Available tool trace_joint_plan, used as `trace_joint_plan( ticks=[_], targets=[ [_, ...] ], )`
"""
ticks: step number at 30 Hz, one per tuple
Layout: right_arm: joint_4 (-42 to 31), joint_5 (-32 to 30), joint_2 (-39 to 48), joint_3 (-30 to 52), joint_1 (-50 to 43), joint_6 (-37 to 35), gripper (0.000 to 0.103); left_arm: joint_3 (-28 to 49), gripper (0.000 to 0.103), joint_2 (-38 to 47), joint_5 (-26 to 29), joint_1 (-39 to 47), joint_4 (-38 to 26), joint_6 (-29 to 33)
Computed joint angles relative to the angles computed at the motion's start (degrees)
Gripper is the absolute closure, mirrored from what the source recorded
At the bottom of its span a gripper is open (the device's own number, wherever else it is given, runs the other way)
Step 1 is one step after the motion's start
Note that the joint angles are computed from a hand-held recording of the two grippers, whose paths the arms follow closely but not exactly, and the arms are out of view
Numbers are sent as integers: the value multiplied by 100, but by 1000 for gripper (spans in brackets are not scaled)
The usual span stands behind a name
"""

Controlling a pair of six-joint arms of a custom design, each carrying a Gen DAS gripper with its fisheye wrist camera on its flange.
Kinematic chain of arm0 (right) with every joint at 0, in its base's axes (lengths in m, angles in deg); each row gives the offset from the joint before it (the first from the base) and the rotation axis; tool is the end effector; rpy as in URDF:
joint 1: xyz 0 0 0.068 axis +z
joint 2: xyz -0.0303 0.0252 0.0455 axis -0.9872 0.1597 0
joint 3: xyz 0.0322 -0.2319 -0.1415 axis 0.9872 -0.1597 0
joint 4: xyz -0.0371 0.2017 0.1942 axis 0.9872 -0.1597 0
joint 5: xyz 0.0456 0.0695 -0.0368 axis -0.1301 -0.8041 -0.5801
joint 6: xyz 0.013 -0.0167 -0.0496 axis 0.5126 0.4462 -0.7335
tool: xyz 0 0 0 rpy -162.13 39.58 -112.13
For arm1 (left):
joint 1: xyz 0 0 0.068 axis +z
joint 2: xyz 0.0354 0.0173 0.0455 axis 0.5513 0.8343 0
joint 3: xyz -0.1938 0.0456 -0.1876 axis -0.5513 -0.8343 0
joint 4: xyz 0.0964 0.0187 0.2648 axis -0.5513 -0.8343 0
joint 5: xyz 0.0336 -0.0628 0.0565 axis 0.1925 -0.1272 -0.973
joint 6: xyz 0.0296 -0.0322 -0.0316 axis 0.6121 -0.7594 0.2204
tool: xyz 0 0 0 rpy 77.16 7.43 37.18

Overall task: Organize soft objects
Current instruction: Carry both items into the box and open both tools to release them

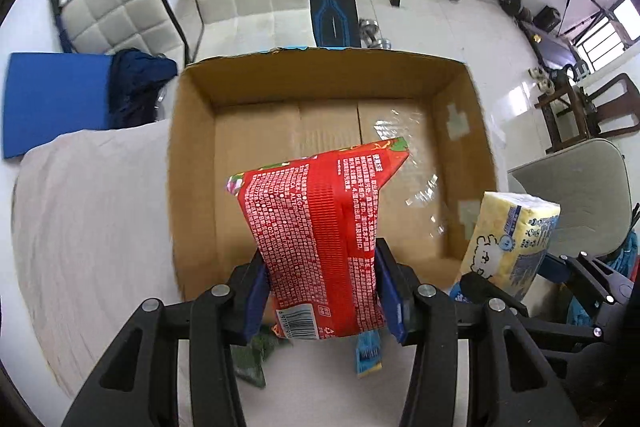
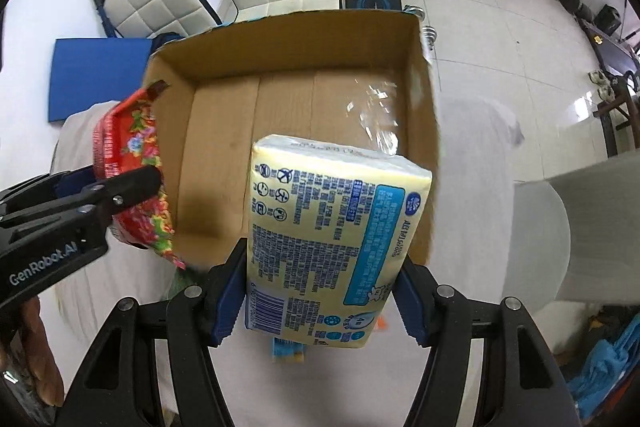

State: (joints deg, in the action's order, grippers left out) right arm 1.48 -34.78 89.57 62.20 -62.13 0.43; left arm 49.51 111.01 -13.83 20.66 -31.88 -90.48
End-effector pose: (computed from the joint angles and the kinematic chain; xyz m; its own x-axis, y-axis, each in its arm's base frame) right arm 0.1458 0.0552 0.3122 -0.9833 -0.1250 -0.1321 -0.1483 0.9716 0.1843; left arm 0.1916 -0.0457 0.3120 -0.9876 0.0095 -0.1569 0.0244 0.9953 -0.0934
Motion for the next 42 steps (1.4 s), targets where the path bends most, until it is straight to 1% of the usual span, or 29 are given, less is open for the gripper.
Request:
trace_joint_plan(
  ticks=[1,2,3,4,5,6,8,9,10,11,14,17,20,21,22,24,29,31,32,33,34,35,36,37,40,42],
  targets=[
    [128,-16,162,-23,-64,-84,35,20,58,286,118,188,152,180],
    [456,15,414,-159,101,13,35,22,58,636,249,354,349,337],
    [627,14,686,-169,36,-111,35,58,58,959,395,491,477,479],
    [963,28,907,-353,40,-124,35,110,58,1183,506,595,518,575],
    [1057,46,1072,-361,12,-186,35,140,58,1530,617,692,655,650],
    [1215,120,1211,-423,117,-93,35,213,58,1741,655,739,700,708],
    [1642,234,1691,-505,71,-219,35,312,58,2187,706,795,890,780],
    [1816,295,2053,-396,120,-190,35,370,58,2341,728,800,940,814],
    [1869,323,2194,-341,117,-208,35,424,58,2495,757,807,997,840],
    [2100,376,2569,-238,144,-206,35,482,58,2638,776,801,1030,874],
    [2279,488,2968,-135,134,-359,35,680,58,2949,859,799,1063,958],
    [2361,594,3309,19,134,-461,35,777,58,3087,931,733,1122,967],
    [2352,594,3622,265,164,-496,35,809,57,3213,861,616,1186,998],
    [2304,646,3754,368,188,-510,33,794,57,3261,814,582,1218,974],
    [2233,690,3819,445,187,-517,25,808,57,3300,743,553,1210,925],
    [2227,822,3839,520,203,-506,16,832,57,3342,666,536,1175,801],
    [1979,826,3662,593,171,-532,16,707,53,3184,518,424,1268,642],
    [1906,843,3609,610,145,-497,16,597,44,3032,404,393,1310,631],
    [1842,842,3487,564,163,-460,14,542,41,2956,368,394,1321,618],
    [1796,843,3394,517,144,-464,5,508,38,2865,353,403,1293,608],
    [1792,832,3310,461,166,-421,0,423,31,2744,373,439,1321,612],
    [1751,818,3146,371,186,-383,0,347,24,2613,348,465,1332,583],
    [1681,810,2990,301,224,-327,0,296,12,2480,309,486,1307,557],
    [1606,788,2858,252,261,-264,0,203,8,2292,260,516,1317,521],
    [1418,749,2450,97,385,-5,0,-58,5,1701,142,596,1253,447],
    [1252,827,2034,-40,581,314,0,-230,4,1298,78,608,1138,427]
  ],
)
